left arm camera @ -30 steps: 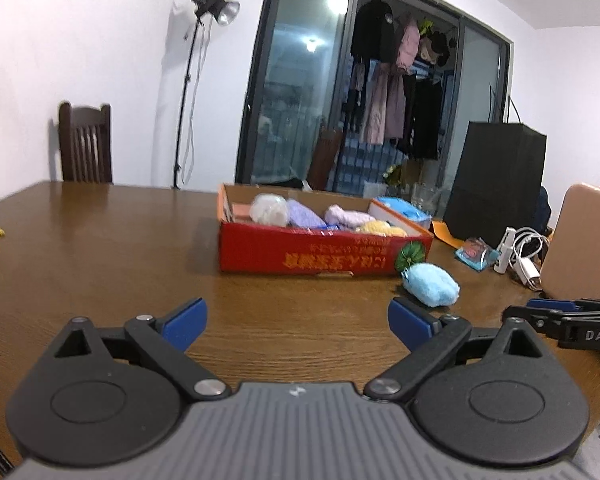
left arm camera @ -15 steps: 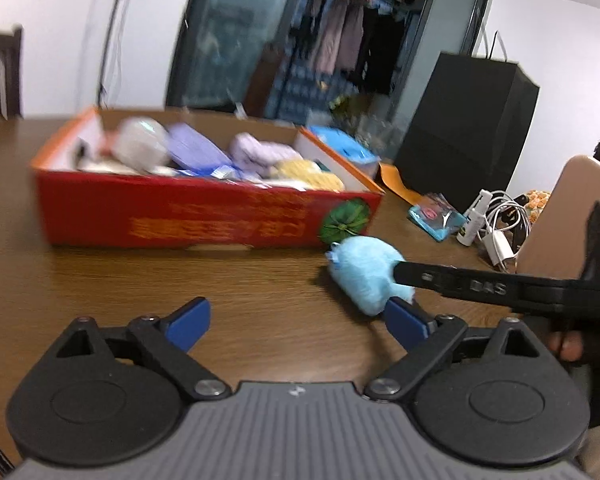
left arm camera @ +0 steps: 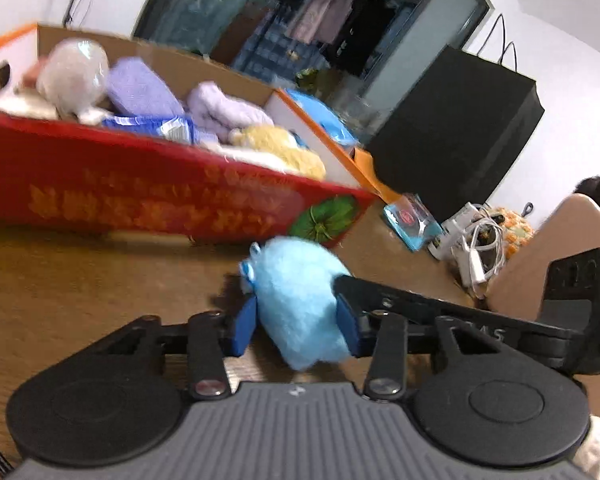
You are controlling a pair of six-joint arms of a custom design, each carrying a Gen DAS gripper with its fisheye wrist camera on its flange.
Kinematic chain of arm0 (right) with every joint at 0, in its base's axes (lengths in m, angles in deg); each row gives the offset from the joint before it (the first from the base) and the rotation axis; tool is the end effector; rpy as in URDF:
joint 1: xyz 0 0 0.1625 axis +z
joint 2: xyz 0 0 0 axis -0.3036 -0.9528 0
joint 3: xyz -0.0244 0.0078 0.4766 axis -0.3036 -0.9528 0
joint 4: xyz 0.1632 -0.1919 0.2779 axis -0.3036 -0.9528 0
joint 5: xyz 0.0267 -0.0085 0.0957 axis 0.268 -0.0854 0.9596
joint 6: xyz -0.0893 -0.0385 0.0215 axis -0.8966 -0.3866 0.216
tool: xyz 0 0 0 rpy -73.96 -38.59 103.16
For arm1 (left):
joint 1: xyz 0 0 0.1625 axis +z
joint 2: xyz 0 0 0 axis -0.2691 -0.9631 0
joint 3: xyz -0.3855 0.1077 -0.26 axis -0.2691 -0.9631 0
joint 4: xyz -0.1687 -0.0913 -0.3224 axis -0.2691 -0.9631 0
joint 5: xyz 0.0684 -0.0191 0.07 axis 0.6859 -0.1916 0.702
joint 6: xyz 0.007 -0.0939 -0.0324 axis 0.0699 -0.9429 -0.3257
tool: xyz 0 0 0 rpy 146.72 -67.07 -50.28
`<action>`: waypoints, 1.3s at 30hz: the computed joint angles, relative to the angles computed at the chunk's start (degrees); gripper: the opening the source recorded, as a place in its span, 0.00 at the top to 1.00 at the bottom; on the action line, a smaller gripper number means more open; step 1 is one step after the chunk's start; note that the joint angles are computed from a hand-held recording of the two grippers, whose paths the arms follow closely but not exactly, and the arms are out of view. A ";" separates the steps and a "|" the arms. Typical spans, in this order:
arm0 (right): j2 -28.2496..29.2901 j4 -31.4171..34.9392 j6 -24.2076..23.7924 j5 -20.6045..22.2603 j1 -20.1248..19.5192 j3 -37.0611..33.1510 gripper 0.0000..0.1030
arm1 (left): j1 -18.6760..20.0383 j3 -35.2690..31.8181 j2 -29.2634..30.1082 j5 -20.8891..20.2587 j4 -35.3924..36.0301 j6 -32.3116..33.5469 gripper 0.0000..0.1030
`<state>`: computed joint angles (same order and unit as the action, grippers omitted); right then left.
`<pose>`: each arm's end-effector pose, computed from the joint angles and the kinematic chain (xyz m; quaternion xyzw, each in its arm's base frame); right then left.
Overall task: Organize soft objects
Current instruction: 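Grasp the light blue fluffy ball with both tools, then carry the fluffy ball into the box and open both tools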
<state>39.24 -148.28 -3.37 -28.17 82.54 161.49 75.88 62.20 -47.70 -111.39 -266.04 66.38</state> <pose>-0.0992 -0.5725 0.2029 0.1025 -0.8821 0.4387 0.1377 -0.1970 -0.6341 -0.1062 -0.2816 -0.9296 0.2379 0.0008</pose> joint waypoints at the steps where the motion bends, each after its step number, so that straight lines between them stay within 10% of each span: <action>1: 0.50 -0.97 -0.55 -0.14 0.11 0.11 0.71 | 0.12 0.05 0.13 -0.18 -0.45 -0.20 0.60; 11: 1.45 -3.90 -0.35 -1.82 0.24 -0.26 0.55 | 0.54 0.50 -0.21 -0.88 -0.93 -1.40 0.63; 15: 0.70 -1.65 -1.12 0.94 -0.44 0.03 0.73 | 0.10 0.83 -0.05 -0.08 -1.63 -0.68 0.63; 22: 0.69 -5.53 1.98 0.17 0.01 3.74 0.76 | -1.10 6.18 -1.69 1.21 -5.30 -1.08 0.64; 39: 5.68 -40.00 -0.67 9.95 -0.33 28.26 0.76 | -8.47 33.65 -7.21 2.03 -37.97 1.66 0.64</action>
<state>44.92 -188.28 -4.04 -18.22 82.20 189.75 67.41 95.84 -54.91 -109.36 -304.00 68.04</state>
